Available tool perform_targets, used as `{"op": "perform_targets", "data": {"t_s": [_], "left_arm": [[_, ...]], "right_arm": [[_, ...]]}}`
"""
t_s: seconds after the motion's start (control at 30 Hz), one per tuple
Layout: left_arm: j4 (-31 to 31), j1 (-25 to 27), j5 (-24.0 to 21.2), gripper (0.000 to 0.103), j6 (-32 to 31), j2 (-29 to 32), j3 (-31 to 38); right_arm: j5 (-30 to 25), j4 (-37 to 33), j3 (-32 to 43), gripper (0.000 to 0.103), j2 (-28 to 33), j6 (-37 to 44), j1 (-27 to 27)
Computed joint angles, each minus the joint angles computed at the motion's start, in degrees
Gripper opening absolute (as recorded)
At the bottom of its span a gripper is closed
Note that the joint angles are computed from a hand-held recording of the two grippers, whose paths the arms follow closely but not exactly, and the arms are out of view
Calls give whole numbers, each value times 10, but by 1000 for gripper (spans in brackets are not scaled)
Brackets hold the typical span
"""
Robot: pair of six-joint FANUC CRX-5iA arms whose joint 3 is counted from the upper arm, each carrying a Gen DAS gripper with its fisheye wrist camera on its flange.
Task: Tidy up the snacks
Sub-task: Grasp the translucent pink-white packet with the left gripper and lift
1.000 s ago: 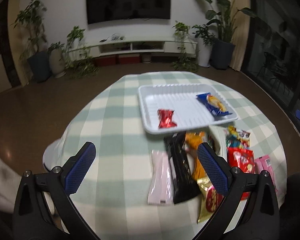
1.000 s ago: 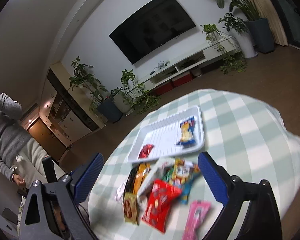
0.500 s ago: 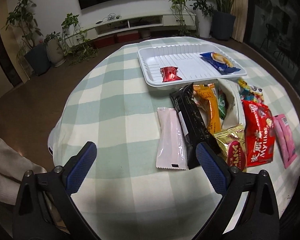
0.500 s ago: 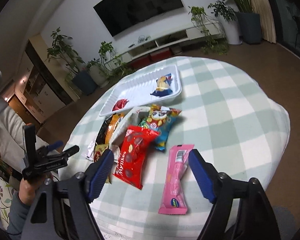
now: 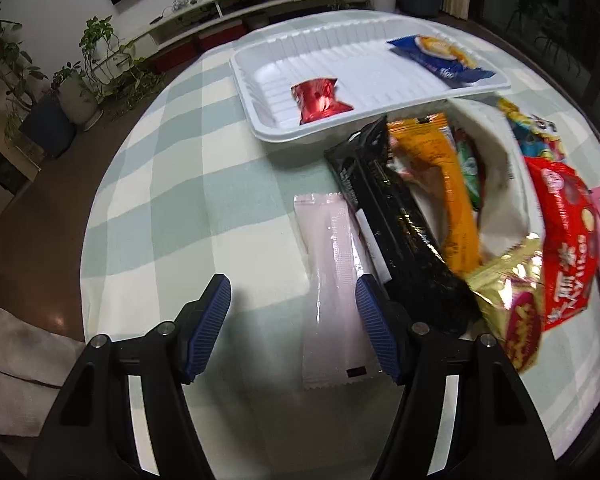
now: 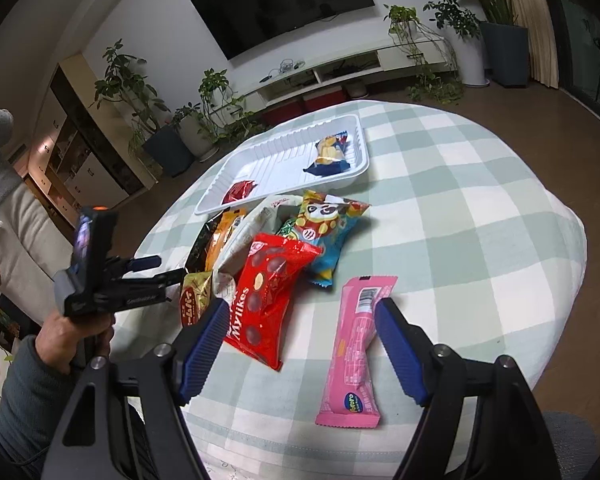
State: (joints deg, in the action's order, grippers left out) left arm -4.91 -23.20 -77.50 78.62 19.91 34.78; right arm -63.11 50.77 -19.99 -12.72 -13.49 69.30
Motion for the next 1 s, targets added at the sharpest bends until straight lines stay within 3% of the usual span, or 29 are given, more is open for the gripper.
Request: {"op": "perform_targets", "data": {"t_s": [0.4,0.57,0.63,0.77,0.8,1.0], "left_arm": [[-16,-9,-56,70,-16,59,82],[9,5,-42,71,-13,57,70],[31,14,-31,67,-14,54,56],[69,24,-30,31,-36,57,52],[66,21,-31,27,-38,59,56],[68,19,-8,22,-35,46,33]], "right_arm": [[7,-13,1,78,3,4,-4],[7,-17,5,78,8,6,-3],[2,-21,9,78,11,11,-3],[-9,-25,13,78,13,11,-1],[-12,-26,14,78,14,12,0],[-29,-34,23,78,19,21,3]]}}
